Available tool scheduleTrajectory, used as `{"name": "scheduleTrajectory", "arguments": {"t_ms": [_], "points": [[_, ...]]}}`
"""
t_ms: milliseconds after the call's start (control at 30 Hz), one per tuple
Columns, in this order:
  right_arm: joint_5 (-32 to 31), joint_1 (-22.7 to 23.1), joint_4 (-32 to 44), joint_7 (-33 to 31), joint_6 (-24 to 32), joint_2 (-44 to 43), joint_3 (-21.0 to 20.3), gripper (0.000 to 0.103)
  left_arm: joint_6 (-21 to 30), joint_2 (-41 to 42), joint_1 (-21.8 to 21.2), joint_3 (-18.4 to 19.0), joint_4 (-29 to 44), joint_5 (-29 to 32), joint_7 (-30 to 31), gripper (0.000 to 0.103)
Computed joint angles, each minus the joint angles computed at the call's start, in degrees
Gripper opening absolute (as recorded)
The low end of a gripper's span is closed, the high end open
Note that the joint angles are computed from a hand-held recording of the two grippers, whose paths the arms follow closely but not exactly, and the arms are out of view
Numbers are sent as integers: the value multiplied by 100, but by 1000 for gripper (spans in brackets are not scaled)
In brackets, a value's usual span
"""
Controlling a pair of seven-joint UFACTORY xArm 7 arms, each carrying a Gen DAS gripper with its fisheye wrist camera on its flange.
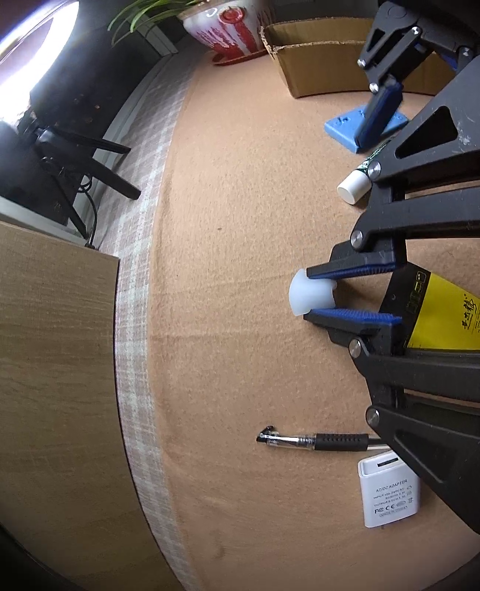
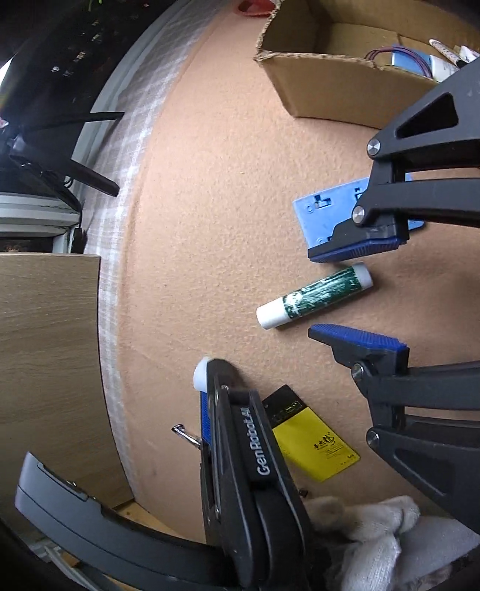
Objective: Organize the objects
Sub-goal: 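Grasp the white eraser with the left gripper while the right gripper grasps the green glue stick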
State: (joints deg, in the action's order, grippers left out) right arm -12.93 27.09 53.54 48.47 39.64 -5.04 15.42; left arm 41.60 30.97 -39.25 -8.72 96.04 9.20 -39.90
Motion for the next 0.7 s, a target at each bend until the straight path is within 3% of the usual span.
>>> {"name": "scheduleTrajectory", "arguments": {"t_ms": [33,367,567,700], "points": [[88,6,15,-72,-1,33,-14,16,-49,-37,32,-20,-65,-47,7,13],[181,85,-229,197,-185,-227,72,14,-527,-535,213,-168,-813,-333,34,12],[426,130,-817,614,-422,-937,227,14,-727,-939,228,-255,-1215,-356,56,12],[380,117,-1158,885,-232,-1548,425,14,-808,-1151,164,-302,-1388,-284,-60,12]]}}
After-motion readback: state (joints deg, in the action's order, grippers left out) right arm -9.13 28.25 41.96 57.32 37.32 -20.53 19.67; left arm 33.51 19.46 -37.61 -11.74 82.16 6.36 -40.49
